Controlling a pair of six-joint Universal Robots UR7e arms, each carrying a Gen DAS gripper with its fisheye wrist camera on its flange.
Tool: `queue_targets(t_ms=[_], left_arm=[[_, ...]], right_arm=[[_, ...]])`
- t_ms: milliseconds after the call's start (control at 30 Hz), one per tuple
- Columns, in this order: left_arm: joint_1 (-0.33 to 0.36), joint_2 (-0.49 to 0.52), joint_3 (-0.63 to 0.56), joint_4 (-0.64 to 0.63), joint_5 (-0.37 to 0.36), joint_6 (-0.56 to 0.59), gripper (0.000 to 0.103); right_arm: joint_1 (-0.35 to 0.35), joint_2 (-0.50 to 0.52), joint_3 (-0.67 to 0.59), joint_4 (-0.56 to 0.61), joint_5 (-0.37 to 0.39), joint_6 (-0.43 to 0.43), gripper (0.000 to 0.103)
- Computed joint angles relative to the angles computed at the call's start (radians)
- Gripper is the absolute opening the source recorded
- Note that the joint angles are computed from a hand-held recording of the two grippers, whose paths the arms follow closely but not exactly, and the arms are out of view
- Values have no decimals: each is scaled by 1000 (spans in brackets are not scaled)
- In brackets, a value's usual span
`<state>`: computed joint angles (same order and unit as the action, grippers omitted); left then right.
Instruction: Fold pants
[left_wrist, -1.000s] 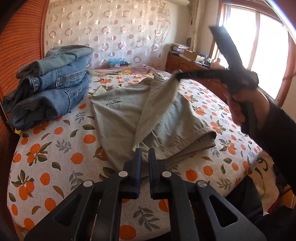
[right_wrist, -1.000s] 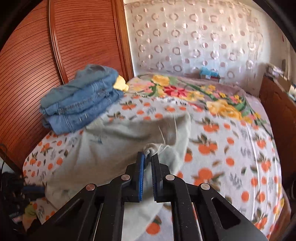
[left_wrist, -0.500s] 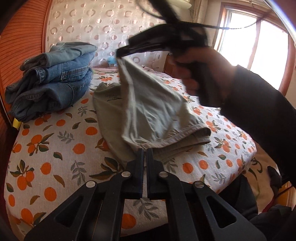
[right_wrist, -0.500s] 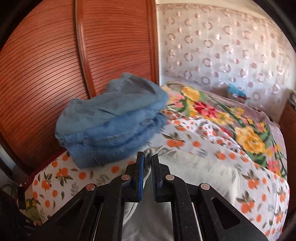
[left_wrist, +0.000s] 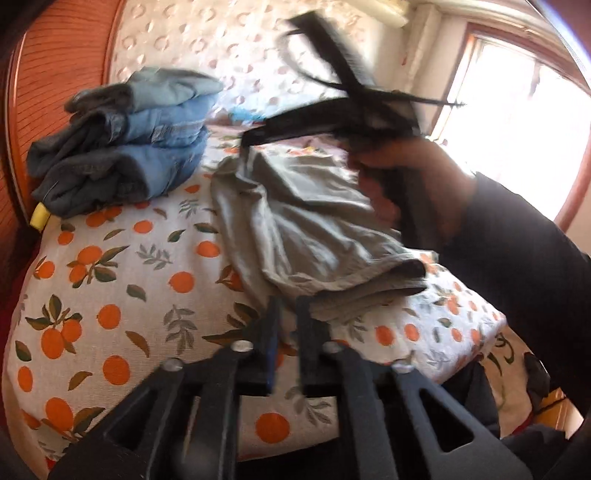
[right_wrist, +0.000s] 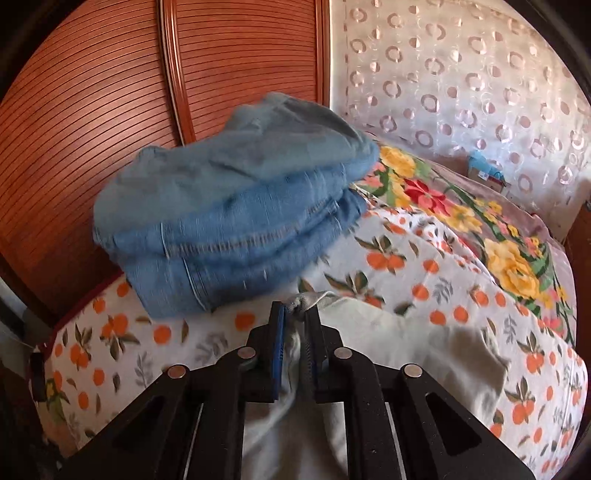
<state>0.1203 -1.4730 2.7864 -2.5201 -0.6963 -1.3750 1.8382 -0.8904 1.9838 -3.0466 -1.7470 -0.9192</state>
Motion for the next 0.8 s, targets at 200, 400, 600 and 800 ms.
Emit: queue_targets(t_ms=[200,400,600,800], left_arm=[[48,60,-18,-53,13,56,27],[103,101,-44,-144,24,153,27],[160,166,-88,-177,16,202,27],[157,202,-84,-214,-7,195,27]], right_arm=[[-79,-121,108,-6,56,-2,21],[-132,-292,257,-21,62,-73,24],[-149,-368,293,-2,89,-83,28],[-206,-446,341,60,130,-100,28]])
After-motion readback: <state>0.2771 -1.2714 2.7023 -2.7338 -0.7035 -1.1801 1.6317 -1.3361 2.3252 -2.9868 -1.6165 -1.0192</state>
